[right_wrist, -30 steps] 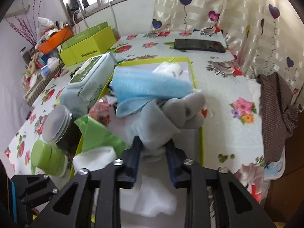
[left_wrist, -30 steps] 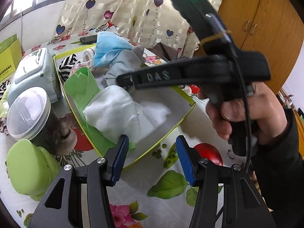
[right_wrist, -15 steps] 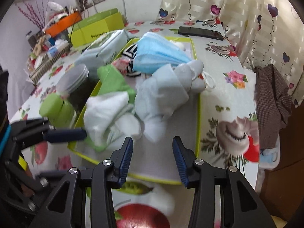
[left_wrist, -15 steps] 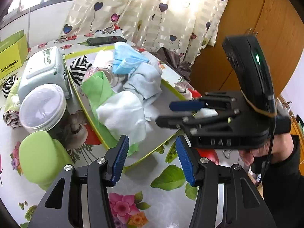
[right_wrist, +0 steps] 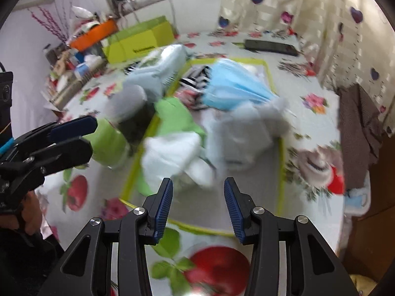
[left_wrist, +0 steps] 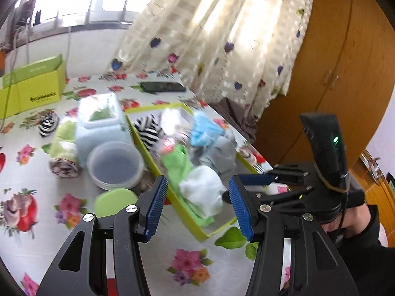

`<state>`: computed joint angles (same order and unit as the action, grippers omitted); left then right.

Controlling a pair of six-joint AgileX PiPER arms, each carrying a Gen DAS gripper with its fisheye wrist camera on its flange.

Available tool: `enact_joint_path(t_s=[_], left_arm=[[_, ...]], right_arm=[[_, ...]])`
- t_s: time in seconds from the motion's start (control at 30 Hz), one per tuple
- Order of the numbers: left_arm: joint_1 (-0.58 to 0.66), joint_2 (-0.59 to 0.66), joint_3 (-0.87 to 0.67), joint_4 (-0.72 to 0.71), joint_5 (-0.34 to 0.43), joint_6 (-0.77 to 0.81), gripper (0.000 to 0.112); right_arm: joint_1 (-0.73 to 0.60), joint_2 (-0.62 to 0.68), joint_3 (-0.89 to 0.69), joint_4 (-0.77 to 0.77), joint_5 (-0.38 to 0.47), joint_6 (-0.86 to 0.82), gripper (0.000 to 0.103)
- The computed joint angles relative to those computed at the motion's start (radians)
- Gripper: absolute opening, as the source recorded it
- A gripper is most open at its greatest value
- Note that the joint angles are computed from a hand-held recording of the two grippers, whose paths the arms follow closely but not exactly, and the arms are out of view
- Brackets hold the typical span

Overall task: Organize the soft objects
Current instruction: 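Withdraw both grippers and move the left gripper to the rolled green towel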

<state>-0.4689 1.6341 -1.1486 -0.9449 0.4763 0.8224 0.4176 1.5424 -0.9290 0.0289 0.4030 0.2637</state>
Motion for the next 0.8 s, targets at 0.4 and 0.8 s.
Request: enact_joint_path(t_s=[0.4, 0.8], left_arm=[[0.113, -0.033, 0.047, -0.034, -0.003, 0.034, 0.053], [0.170, -0.017, 0.057, 0.012, -0.034, -0.012, 0.053]], right_arm=[[0.009, 0.112, -0.081, -0.022, -0.070, 0.094, 0.028], [0.041, 0.080, -0.018, -0.165, 0.005, 0.245, 0.028]])
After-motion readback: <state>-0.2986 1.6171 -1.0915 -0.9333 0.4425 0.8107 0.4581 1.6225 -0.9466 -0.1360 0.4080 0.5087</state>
